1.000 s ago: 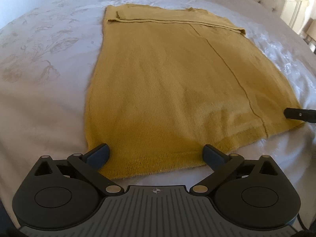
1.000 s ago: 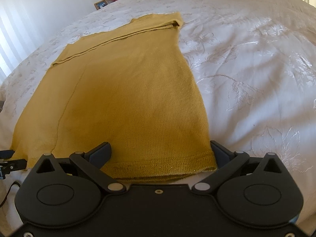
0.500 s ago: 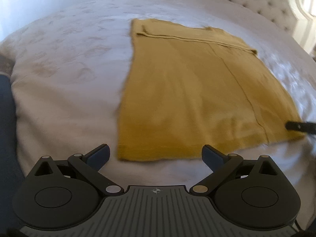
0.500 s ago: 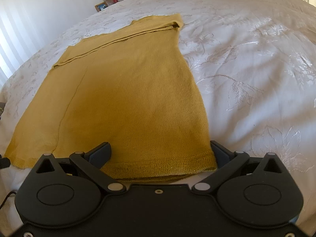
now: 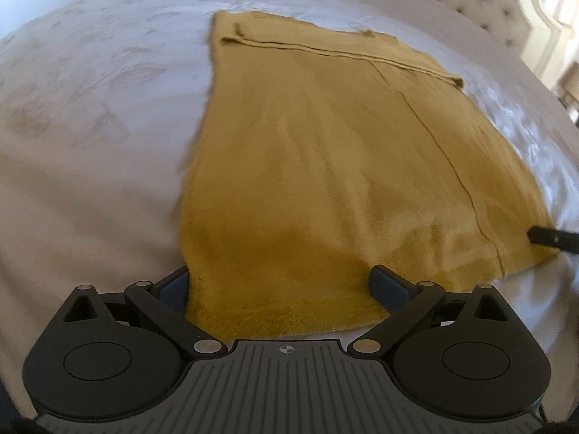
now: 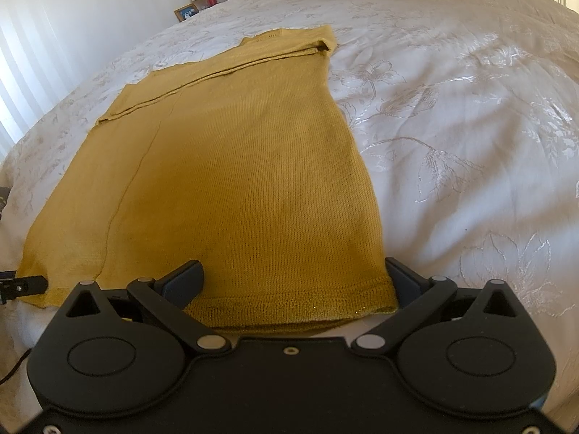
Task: Fold small clothes
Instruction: 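Move both tools to the sweater hem and close on it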
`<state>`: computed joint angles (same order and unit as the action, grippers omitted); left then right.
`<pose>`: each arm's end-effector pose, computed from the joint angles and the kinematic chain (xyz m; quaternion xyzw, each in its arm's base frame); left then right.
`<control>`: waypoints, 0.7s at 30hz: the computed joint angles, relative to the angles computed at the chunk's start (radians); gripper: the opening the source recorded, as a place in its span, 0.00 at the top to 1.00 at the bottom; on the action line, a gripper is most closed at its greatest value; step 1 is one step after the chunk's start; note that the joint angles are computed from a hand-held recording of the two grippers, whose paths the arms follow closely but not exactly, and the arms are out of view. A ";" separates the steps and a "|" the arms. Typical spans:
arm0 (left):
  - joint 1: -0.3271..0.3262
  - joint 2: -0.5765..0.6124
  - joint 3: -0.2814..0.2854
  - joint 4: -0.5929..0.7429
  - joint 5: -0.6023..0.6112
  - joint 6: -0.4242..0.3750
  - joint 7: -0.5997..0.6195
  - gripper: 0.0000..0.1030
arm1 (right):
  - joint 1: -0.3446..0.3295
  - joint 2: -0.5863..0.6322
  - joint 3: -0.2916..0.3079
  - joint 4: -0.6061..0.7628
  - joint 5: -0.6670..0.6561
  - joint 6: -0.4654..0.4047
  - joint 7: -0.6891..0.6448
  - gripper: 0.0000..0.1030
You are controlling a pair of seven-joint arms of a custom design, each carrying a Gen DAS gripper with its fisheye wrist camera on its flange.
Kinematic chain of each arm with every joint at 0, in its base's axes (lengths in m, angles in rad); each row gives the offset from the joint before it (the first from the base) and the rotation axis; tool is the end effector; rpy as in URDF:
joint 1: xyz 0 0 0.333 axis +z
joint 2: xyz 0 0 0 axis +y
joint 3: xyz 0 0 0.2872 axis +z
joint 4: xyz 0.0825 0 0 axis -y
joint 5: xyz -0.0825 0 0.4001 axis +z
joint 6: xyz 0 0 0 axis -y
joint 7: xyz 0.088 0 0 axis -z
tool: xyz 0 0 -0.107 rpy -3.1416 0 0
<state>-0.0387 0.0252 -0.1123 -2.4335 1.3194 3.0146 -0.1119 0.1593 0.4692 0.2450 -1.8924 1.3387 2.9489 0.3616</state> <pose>0.4781 -0.1451 0.2806 -0.7490 0.5777 -0.2473 0.2098 0.6160 0.1855 0.2506 -0.7368 0.5524 -0.0667 0.3842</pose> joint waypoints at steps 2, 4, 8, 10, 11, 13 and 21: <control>0.000 0.005 0.001 0.005 0.030 0.005 -0.016 0.03 | -0.001 -0.001 0.000 0.000 0.003 -0.003 0.001 0.00; 0.003 0.006 0.005 0.006 0.060 0.019 -0.044 0.03 | -0.007 0.000 0.001 0.002 0.012 -0.013 -0.004 0.00; 0.012 0.000 0.010 0.001 0.099 0.043 -0.079 0.04 | -0.018 -0.002 -0.001 0.006 0.038 -0.047 -0.005 0.00; 0.013 -0.006 0.008 -0.004 0.101 0.038 -0.076 0.09 | -0.020 -0.005 -0.009 0.006 0.035 -0.068 0.004 0.00; 0.014 -0.010 0.007 -0.008 0.097 0.037 -0.072 0.10 | -0.020 -0.006 -0.012 0.005 0.033 -0.076 0.007 0.00; 0.020 -0.016 0.009 -0.012 0.108 0.050 -0.083 0.14 | -0.022 -0.008 -0.017 0.006 0.032 -0.094 0.019 0.00; 0.050 -0.035 0.016 -0.023 0.195 0.093 -0.201 0.33 | -0.037 -0.007 -0.039 0.018 0.001 -0.191 0.076 0.00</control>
<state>0.0109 -0.0098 -0.0961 -2.4561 1.5142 3.1077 -0.3128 0.1219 0.4618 0.2058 -1.8749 1.3402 2.7581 0.4381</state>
